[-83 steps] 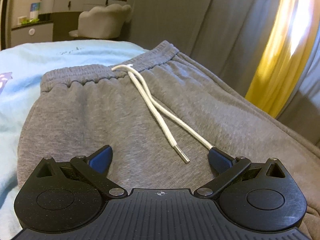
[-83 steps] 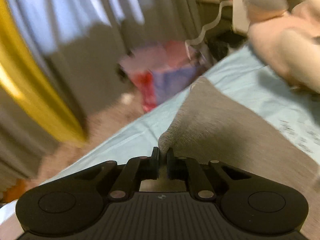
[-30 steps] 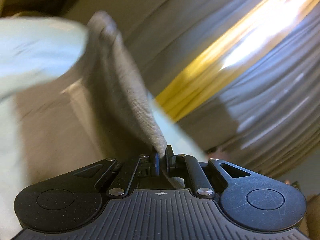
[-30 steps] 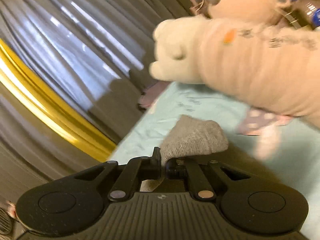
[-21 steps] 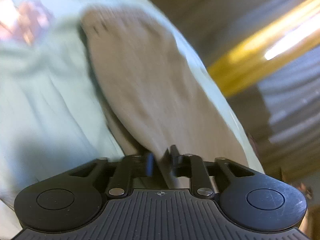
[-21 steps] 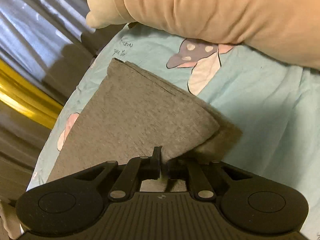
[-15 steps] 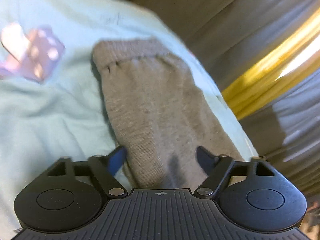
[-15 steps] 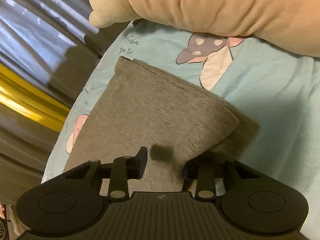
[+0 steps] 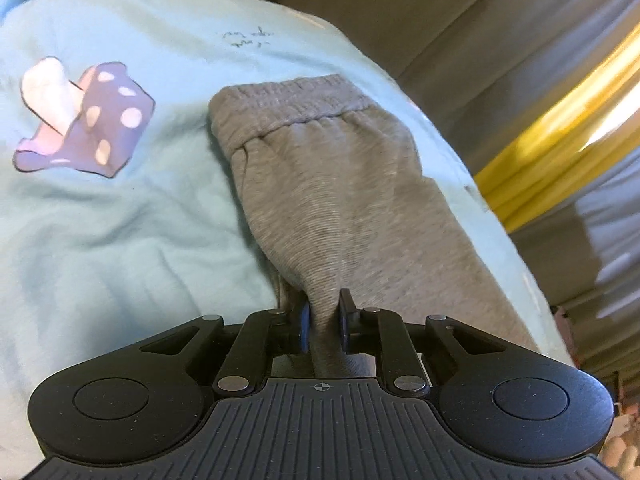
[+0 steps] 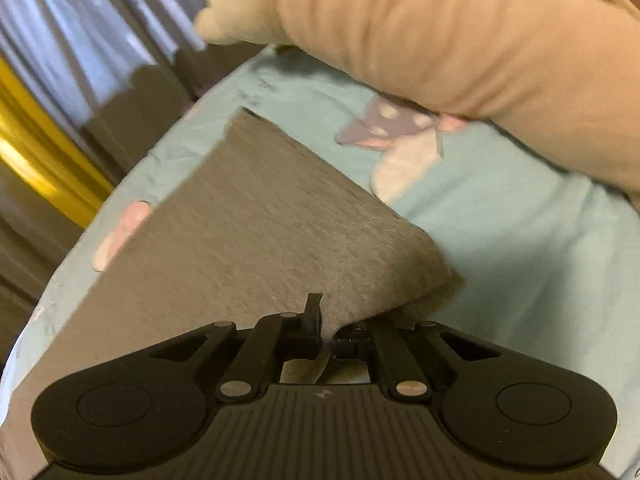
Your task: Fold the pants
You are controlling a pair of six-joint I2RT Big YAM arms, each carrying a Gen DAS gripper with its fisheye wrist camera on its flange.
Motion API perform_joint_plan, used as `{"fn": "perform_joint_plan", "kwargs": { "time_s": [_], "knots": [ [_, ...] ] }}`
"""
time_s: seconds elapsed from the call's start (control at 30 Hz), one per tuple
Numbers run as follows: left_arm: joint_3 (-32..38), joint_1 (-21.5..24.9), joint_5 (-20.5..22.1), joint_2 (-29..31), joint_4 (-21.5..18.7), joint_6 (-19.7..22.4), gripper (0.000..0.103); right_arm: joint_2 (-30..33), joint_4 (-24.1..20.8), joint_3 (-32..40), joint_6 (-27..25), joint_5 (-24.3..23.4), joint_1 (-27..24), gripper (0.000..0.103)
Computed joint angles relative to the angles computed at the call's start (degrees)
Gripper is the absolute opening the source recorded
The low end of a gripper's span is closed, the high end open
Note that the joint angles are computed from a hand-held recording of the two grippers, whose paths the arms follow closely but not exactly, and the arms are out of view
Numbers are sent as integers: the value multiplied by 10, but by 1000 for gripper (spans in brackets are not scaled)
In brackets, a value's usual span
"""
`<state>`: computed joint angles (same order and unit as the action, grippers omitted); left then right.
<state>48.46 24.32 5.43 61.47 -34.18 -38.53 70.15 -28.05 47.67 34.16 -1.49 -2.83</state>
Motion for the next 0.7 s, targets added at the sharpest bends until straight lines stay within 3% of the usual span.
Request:
{"fn": "perform_joint_plan", "kwargs": {
  "time_s": [0.17, 0.27, 0.3, 0.37, 0.4, 0.47, 0.5, 0.57, 0.7],
  "knots": [
    [7, -26, -47, -21, -7, 44, 13, -39, 23, -13, -25, 25, 9, 5],
    [19, -35, -90, -4, -40, 61, 15, -13, -15, 3, -33, 59, 7, 6],
    [19, -40, -109, -6, -47, 57, 19, 4, -39, 12, -35, 50, 0, 6],
    [18, -56, -154, -21, -59, 52, 39, -10, -26, -1, -22, 24, -18, 13],
    [17, -71, -191, -32, -66, 58, 42, -19, -32, -2, -13, 35, -21, 19],
    [10, -102, -239, -58, -62, 82, 51, -40, -40, -6, -4, 54, -28, 20],
    [6, -118, -241, -70, -58, 93, 57, -49, -40, -9, -10, 54, -33, 22],
    [3, -150, -227, -82, -47, 95, 84, -63, -43, -11, -15, 55, -35, 23],
    [-1, -230, -170, -68, -2, 104, 95, -87, -18, -24, -16, 71, -20, 26]
  ]
}}
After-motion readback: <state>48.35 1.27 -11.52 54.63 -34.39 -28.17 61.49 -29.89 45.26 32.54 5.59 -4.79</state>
